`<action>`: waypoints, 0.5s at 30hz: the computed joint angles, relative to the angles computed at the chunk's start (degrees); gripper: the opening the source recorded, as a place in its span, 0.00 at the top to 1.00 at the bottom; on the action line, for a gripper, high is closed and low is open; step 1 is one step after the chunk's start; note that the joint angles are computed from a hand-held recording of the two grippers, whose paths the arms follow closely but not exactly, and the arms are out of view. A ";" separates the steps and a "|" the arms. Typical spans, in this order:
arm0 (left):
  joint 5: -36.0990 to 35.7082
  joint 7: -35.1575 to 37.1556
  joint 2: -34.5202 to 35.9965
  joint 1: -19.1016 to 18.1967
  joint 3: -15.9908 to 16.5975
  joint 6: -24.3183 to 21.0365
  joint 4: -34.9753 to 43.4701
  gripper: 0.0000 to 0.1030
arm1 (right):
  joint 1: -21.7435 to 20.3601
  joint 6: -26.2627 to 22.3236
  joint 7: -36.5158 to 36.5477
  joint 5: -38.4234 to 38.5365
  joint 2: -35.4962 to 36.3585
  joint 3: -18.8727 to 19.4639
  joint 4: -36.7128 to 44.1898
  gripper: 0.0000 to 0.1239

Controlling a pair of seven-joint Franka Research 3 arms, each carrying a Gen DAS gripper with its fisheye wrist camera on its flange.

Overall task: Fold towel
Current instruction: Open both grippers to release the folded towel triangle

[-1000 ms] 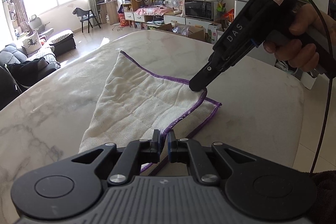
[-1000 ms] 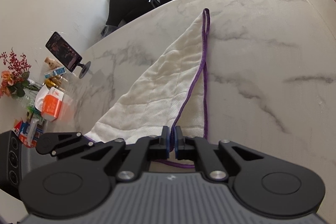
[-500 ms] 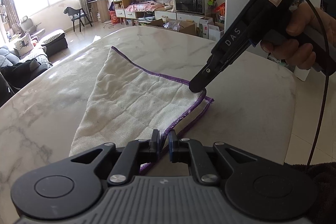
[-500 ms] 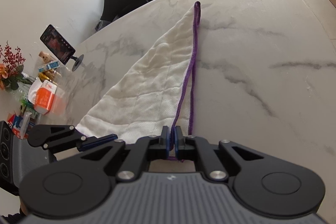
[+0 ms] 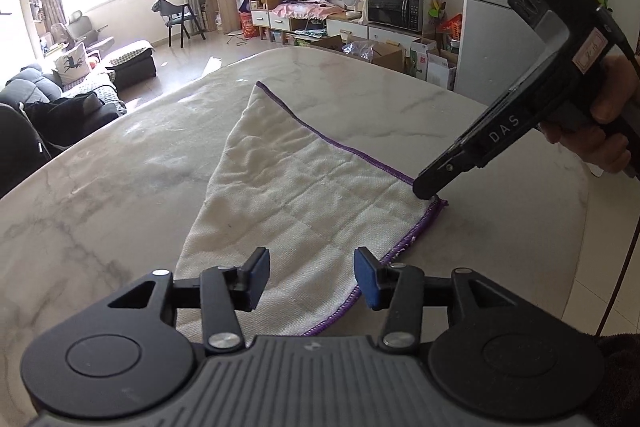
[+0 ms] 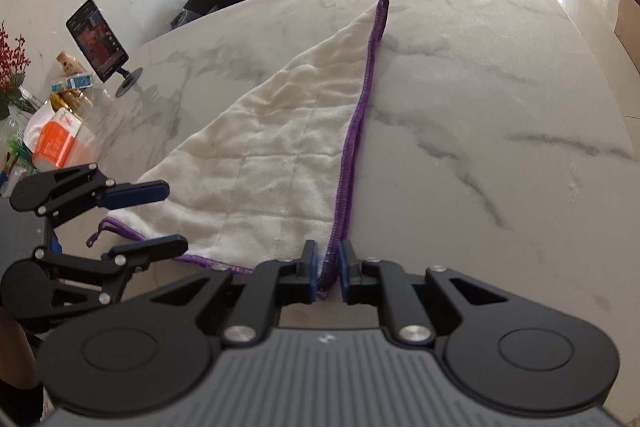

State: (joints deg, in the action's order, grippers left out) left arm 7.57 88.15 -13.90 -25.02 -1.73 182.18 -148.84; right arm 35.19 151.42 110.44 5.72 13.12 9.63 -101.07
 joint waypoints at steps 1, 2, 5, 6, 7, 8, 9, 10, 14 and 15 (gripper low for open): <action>0.02 -0.38 -0.28 0.66 -0.22 0.07 -0.17 0.54 | 0.14 0.26 0.38 -0.71 -0.06 -0.29 0.14 0.80; 0.10 -0.74 -0.63 1.24 -0.36 0.22 -0.41 0.54 | 0.28 0.55 0.88 -1.57 -0.07 -0.63 0.39 0.80; 1.01 -2.47 -2.31 3.92 -1.57 0.26 -1.31 0.54 | 0.58 1.01 1.87 -4.08 0.30 -1.31 1.70 0.78; 1.45 -3.21 -2.91 5.03 -2.02 0.29 -1.61 0.54 | 0.68 1.05 2.04 -4.85 0.53 -1.47 2.29 0.78; 1.80 -3.87 -3.68 5.63 -2.28 0.08 -2.02 0.54 | 0.80 1.06 2.03 -5.59 0.92 -1.58 3.08 0.78; 1.88 -4.18 -4.27 5.49 -1.76 -0.31 -2.28 0.54 | 0.88 1.04 1.61 -6.04 1.51 -1.52 4.07 0.78; 1.82 -4.33 -4.78 5.19 -1.04 -0.73 -2.46 0.55 | 0.98 1.01 1.00 -6.31 2.16 -1.42 5.11 0.78; 1.68 -4.41 -5.28 4.94 -0.39 -1.17 -2.64 0.56 | 1.11 0.96 0.37 -6.55 2.82 -1.37 6.17 0.78; -0.16 -2.92 -7.06 1.39 3.84 -2.12 -3.50 0.67 | 2.13 -0.90 -3.62 -6.57 7.06 -0.80 12.39 0.80; -1.27 -1.45 -7.44 -1.05 6.20 -2.37 -3.62 0.69 | 2.34 -1.72 -5.28 -6.06 8.58 -0.38 14.57 0.80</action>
